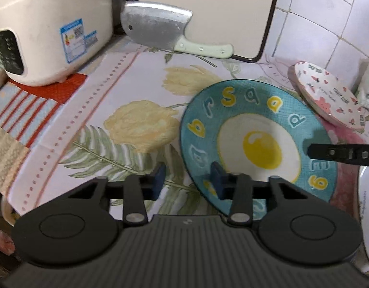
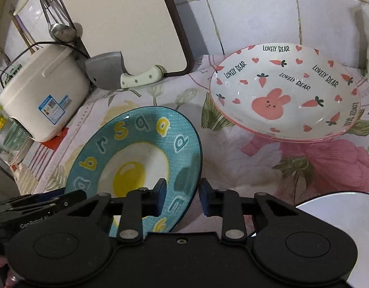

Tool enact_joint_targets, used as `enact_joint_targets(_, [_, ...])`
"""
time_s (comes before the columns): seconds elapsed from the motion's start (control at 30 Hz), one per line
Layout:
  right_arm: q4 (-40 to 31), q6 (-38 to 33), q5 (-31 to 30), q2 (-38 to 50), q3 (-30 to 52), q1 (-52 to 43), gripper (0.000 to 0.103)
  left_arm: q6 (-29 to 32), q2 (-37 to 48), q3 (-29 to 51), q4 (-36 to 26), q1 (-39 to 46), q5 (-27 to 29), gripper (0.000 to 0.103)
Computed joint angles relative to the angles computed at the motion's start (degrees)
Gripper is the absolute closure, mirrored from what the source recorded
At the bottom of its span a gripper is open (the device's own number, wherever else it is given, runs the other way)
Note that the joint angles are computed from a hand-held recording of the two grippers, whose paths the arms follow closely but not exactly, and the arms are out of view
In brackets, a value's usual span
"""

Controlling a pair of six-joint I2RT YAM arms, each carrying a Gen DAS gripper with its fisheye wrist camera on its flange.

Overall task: Organize plates and bowls
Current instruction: 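Close both grippers on the rim of the blue fried-egg plate, then lift the blue plate with both grippers and carry it over the white plate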

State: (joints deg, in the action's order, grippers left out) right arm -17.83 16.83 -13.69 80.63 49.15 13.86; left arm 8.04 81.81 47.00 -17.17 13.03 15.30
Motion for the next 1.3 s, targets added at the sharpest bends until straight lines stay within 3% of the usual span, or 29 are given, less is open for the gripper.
enact_joint_targets(0.07, [0.58, -1.58, 1.11, 0.76, 0.24, 0.55, 0.072, -0.27, 0.36, 0.25, -0.23, -0.34, 0.74, 0.079])
enact_joint_targets(0.33, [3.97, 0.25, -0.76, 2.77, -0.39, -0.63, 0.078, -4.76, 2.42, 0.65, 0.44, 0.88, 4.50, 0.080])
enact_joint_targets(0.6, [-0.23, 1.42, -0.22, 3.24, 2.00, -0.12, 0.079, -5.01, 5.33, 7.37, -8.30, 0.38, 3.58, 0.079])
enact_joint_targets(0.73, [-0.23, 1.95, -1.18, -0.64, -0.34, -1.21, 0.083, 0.25, 1.33, 5.18, -8.04, 0.93, 5.25, 0.079])
enact_joint_targets(0.87, [-2.20, 0.88, 1.89, -5.00, -1.33, 0.09, 0.084, 0.48, -2.51, 3.74, -9.20, 0.45, 4.78, 0.079])
enact_joint_targets(0.97, [-2.60, 0.71, 0.82, -6.62, -2.56, -0.51, 0.084, 1.06, -4.21, 3.08, -9.55, -0.05, 4.02, 0.079])
enact_joint_targets(1.3, [-9.37, 0.66, -0.25, -17.31, -4.29, -1.99, 0.083, 3.33, -11.06, 6.18, -20.61, 0.87, 6.44, 0.079])
